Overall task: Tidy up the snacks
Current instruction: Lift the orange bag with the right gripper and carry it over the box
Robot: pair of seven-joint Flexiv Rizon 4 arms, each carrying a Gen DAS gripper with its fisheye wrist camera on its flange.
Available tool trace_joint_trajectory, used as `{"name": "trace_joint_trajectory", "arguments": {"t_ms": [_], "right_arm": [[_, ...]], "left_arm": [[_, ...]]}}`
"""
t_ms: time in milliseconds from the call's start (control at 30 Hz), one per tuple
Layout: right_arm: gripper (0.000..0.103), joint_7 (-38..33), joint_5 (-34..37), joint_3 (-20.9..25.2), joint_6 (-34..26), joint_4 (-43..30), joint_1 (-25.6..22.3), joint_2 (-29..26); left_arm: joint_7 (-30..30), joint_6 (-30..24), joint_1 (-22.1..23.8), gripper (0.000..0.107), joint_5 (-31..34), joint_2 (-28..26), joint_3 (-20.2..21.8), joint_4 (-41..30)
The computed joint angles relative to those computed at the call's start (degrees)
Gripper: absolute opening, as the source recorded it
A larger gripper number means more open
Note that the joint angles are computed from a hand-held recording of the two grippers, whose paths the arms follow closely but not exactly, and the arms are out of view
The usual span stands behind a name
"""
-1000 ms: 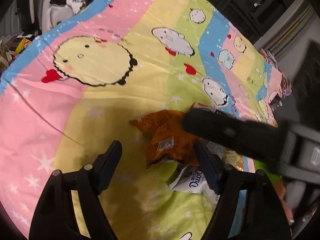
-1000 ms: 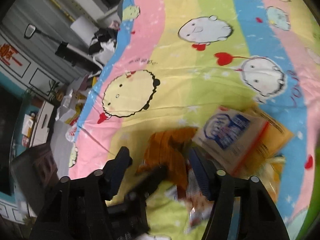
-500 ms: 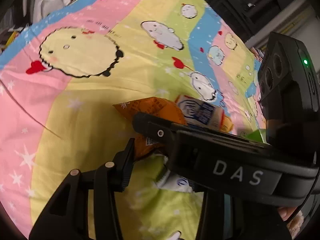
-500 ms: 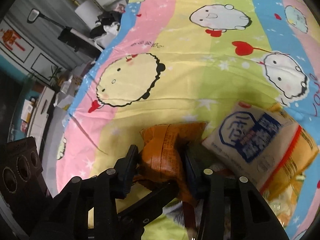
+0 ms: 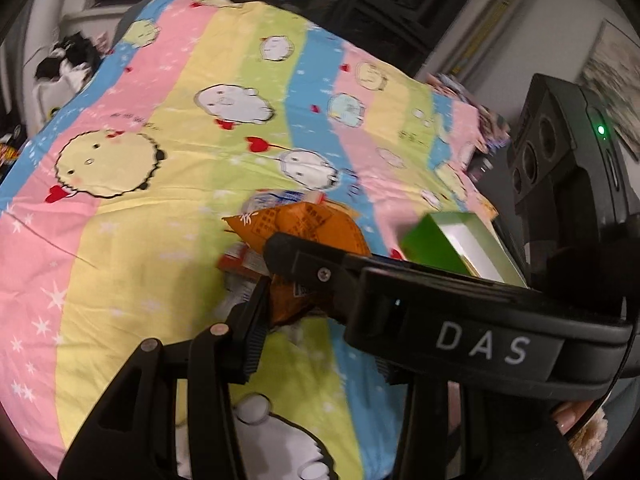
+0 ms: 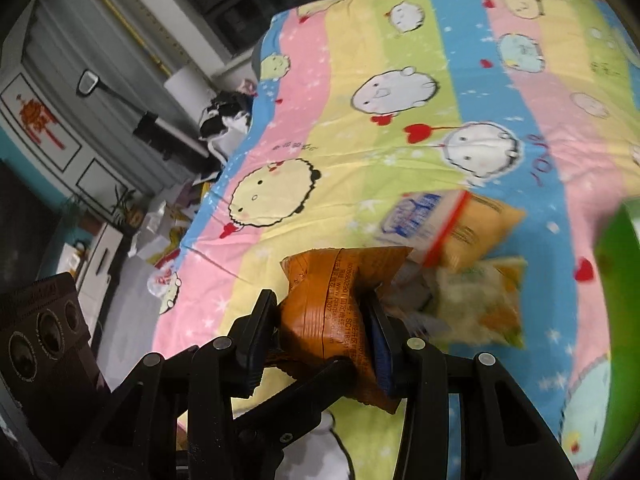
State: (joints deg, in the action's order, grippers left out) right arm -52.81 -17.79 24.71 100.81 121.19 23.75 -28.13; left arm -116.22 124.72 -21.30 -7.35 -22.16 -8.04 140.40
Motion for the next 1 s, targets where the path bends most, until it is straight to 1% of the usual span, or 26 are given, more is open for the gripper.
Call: {"name": "trace_joint_trajectory", "arguments": {"t_ms": [67,100,133,167,300,367,433,533,600,633,700,767,867,1000], "right_arm": [[0.046,0.13,1.39,-3.02,2.43,2.74,2.51,2.14],[0.046,0.17,2.0,-3.96,3.9,3.89,3.19,2.85],[0.046,0.32,2.36,-4.34,5.08,4.76,3.32,3.28],[0.046,0.37,2.34,-4.27,6.18,5.62,2.82,3.73],[0.046,1.3,-0.32,-2.54,8.1,7.37,-1.22,4.73],[0.046,1.95,-1.45,-2.24,9.26,8.11,-2.52,5.12],[0.046,2.63,-2.89,-2.02,10.52,8.87,-3.98,5.43],[0.046,3.82,-4.26,-2.63,11.76,10.03,-4.73,6.22],[0.046,4.97,-6.3,-2.16,12.49,10.61,-6.47,6.53],[0.046,5.35,-7.09,-2.29,12.86,10.88,-6.89,6.73],[0.046,5.55,-7.78,-3.23,13.75,11.72,-6.82,7.6],[0.046,5.94,-8.67,-3.78,14.95,12.61,-7.3,8.28],[0.046,6.93,-10.34,-4.51,17.04,13.82,-8.38,9.09],[0.046,7.5,-10.85,-6.29,19.67,15.63,-8.47,10.4]], "left_arm": [[2.36,0.05,-3.18,0.044,-2.11,0.02,1.09,-0.48],[3.75,-0.06,-5.15,0.044,-3.88,0.08,1.73,-0.83],[4.64,-0.02,-6.11,0.044,-4.92,0.05,2.01,-1.02],[6.08,0.02,-7.94,0.044,-6.76,0.07,2.56,-1.49],[8.95,0.01,-10.63,0.044,-10.74,-0.05,2.73,-2.89],[11.93,-0.02,-13.68,0.044,-14.66,-0.18,3.71,-3.85],[14.07,-0.36,-15.32,0.044,-17.37,-0.17,3.83,-4.58],[16.53,-0.53,-17.02,0.044,-20.53,-0.32,3.81,-5.66],[18.33,-0.43,-18.62,0.044,-23.21,-0.39,3.95,-6.25],[19.66,-0.23,-19.85,0.044,-25.04,-0.51,4.2,-6.76],[21.55,0.08,-20.85,0.044,-27.1,-0.72,4.04,-7.39],[24.79,0.28,-23.22,0.044,-31.01,-0.97,4.37,-8.58],[28.31,0.88,-24.81,0.044,-34.81,-1.4,3.79,-10.0],[32.91,1.51,-26.36,0.044,-38.93,-2.24,2.81,-12.29]]}}
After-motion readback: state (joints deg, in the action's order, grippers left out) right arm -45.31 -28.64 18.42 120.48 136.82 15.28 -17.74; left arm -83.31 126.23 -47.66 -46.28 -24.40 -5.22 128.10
